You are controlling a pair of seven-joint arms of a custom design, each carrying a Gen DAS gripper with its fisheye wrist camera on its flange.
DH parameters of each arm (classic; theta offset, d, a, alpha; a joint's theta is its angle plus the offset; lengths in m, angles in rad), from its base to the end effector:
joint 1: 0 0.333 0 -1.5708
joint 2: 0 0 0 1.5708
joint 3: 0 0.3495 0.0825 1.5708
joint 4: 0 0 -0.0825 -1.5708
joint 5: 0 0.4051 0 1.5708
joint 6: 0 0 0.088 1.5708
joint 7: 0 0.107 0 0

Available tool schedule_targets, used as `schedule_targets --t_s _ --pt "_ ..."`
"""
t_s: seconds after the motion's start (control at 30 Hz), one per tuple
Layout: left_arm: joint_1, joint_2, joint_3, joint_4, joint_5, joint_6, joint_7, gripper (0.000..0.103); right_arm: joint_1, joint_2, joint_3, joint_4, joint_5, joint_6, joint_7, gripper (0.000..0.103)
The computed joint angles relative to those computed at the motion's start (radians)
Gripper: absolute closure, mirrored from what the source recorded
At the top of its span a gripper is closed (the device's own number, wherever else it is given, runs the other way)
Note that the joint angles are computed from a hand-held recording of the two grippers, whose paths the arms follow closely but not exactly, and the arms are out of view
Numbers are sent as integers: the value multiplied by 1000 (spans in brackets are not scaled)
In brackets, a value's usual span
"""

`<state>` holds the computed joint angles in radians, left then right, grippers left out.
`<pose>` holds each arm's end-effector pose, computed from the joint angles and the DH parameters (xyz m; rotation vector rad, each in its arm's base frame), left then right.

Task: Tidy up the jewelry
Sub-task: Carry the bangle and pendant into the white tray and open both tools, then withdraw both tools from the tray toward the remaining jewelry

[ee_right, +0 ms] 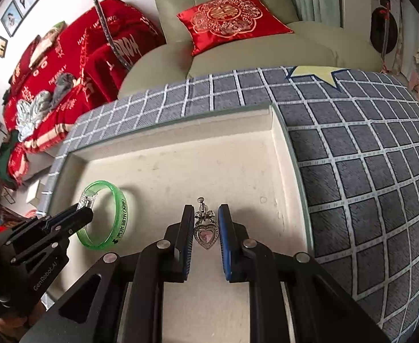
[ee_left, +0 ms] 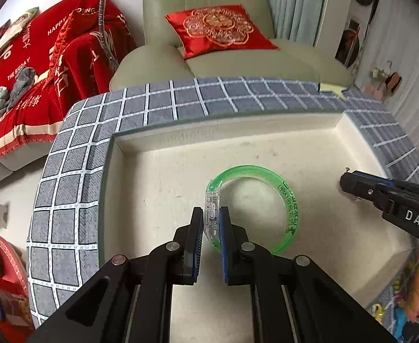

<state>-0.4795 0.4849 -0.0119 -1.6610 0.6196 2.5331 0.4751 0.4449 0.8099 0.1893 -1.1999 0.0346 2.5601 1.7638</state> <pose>0.6513 -0.3544 0.3851 -2.0250 1.7227 -0.5142 0.7100 0.4533 0.3786 -2.0798 1.5011 -0.0927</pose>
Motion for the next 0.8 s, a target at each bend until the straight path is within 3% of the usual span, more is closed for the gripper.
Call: schedule_targets --t_s 0.13,0.2,0.27,0.5,0.8 --pt "-13 15 10 18 21 -25 -15 76 19 -3 -24 -10 -31 12 18 84" --pt "-18 19 12 27 32 -42 -17 76 17 -3 -18 -4 -35 3 13 78" --pt "-26 24 13 40 45 -73 -18 76 -4 -9 12 -16 -8 15 -9 50" --pt "-23 0 13 5 96 -46 -85 75 -38 -97 49 -138 53 121 -12 46" --pt "-5 -3 -1 1 85 -22 -76 73 -96 -236 109 -342 127 222 -35 44"
